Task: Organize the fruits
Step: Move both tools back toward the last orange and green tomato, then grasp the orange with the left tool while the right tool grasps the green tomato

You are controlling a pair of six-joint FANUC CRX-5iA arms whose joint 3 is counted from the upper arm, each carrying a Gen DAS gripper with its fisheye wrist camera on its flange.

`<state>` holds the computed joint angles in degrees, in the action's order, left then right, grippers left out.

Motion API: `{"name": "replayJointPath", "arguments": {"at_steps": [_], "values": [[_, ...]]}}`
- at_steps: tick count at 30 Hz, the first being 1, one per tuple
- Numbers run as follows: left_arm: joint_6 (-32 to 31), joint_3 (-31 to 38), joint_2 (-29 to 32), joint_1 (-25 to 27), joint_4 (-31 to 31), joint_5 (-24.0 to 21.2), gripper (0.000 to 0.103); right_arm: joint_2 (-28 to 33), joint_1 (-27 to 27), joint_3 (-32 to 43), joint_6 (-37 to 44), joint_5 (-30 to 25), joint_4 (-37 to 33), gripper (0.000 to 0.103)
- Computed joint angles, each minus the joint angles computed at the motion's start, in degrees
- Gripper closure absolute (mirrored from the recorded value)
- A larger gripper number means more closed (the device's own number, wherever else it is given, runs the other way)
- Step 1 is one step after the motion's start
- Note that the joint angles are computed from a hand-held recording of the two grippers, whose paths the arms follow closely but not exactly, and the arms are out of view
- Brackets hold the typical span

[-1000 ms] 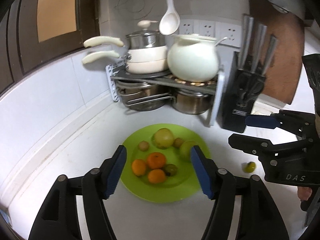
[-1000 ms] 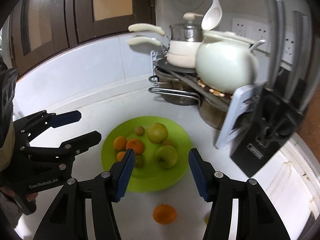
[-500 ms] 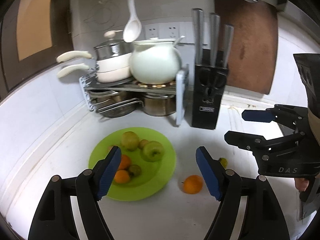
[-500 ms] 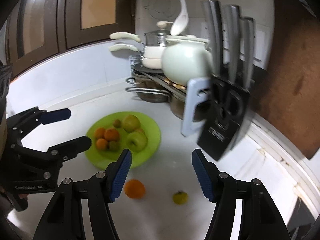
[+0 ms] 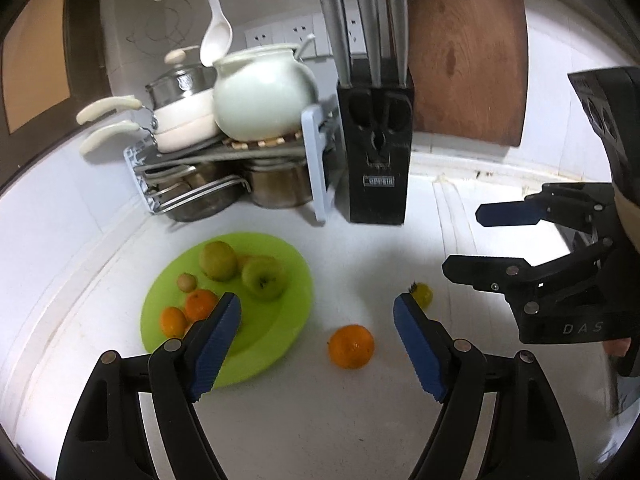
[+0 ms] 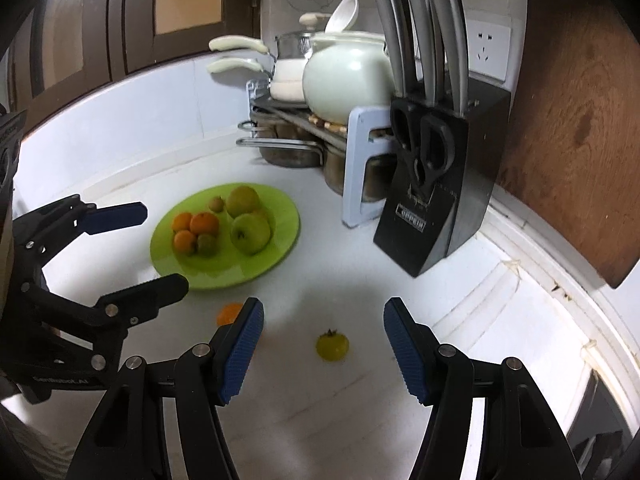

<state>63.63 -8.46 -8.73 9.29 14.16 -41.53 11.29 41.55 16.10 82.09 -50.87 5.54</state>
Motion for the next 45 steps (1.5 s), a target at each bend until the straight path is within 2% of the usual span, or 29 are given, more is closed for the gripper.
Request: {"name": "replayJointPath", "arguments": {"at_steps": [12, 25, 33, 40, 45], "values": [[-2.11, -1.0, 2.46, -0.87, -0.44, -1.22, 0.025, 2.75, -1.29, 1.49, 2.44, -4.4, -4.56, 0.04], [-1.28, 1.11, 7.25, -1.75, -0.47, -3.9, 0.039, 5.67, -2.84, 2.82, 3.17, -5.8, -7.59, 0.041], [-1.56, 2.25, 9.13, -1.36, 1.03, -5.5, 0.049, 7.69, -3.45, 4.81, 4.49, -6.53, -8.79, 0.053], [-1.88, 2.74, 9.82, -0.92, 2.15, -6.72, 0.059, 9.85, -4.0, 7.11, 5.06, -7.83, -9.62, 0.057], [-1.64, 2.82, 10.03, -0.6, 2.76, -7.24, 0.063, 10.68, -4.21, 8.22, 5.51, -8.67, -10.25, 0.065]]}}
